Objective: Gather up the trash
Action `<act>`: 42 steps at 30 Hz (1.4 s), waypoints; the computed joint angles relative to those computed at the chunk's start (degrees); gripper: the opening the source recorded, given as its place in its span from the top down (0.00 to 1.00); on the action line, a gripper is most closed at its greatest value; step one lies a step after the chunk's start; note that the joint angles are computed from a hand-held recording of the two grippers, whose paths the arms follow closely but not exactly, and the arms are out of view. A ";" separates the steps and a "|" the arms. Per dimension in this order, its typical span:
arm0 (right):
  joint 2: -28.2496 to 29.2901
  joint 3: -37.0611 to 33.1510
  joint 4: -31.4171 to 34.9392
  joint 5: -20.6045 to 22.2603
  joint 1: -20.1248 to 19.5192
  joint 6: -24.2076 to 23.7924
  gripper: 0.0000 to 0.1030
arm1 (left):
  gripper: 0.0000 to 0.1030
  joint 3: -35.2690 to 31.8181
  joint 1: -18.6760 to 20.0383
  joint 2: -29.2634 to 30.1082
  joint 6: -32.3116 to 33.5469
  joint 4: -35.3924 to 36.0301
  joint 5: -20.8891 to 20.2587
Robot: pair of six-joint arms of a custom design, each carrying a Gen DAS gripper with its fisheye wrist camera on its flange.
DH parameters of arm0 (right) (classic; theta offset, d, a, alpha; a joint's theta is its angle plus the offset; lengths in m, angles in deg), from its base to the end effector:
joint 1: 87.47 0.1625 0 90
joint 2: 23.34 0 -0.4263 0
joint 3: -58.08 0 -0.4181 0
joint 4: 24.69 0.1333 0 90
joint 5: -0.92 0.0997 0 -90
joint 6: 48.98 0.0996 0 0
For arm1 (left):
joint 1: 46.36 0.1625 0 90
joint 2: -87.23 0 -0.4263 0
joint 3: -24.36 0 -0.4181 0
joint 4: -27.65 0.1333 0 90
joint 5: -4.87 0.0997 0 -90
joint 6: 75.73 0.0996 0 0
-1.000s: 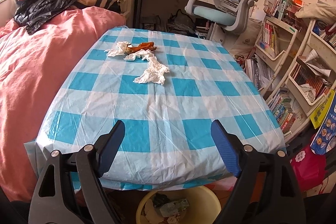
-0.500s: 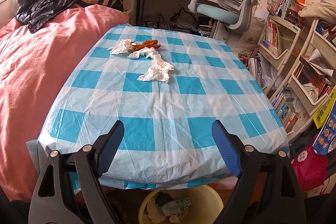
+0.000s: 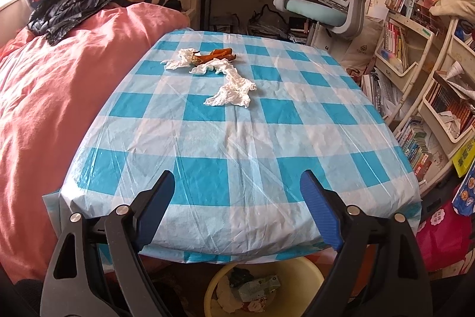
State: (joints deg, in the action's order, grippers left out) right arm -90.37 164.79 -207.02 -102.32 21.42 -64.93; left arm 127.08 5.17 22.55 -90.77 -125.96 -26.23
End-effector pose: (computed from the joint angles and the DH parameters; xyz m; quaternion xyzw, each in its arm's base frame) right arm 0.3071 -0.5562 0.3085 0.2178 -0.8648 0.4430 0.0920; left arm -0.2169 -0.6243 0.2868 0.0659 0.8536 -0.3879 0.3414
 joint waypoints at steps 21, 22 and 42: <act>0.01 -0.31 1.54 -1.12 0.43 -0.37 0.11 | 0.19 0.37 0.26 -0.33 -0.60 -0.07 1.17; 0.01 -0.31 1.54 -1.12 0.43 -0.37 0.11 | 0.19 0.35 0.26 -0.31 -0.59 -0.05 1.18; -0.07 0.14 1.82 -1.85 0.60 -0.76 0.11 | 0.19 0.18 0.35 -0.18 -0.63 0.13 1.49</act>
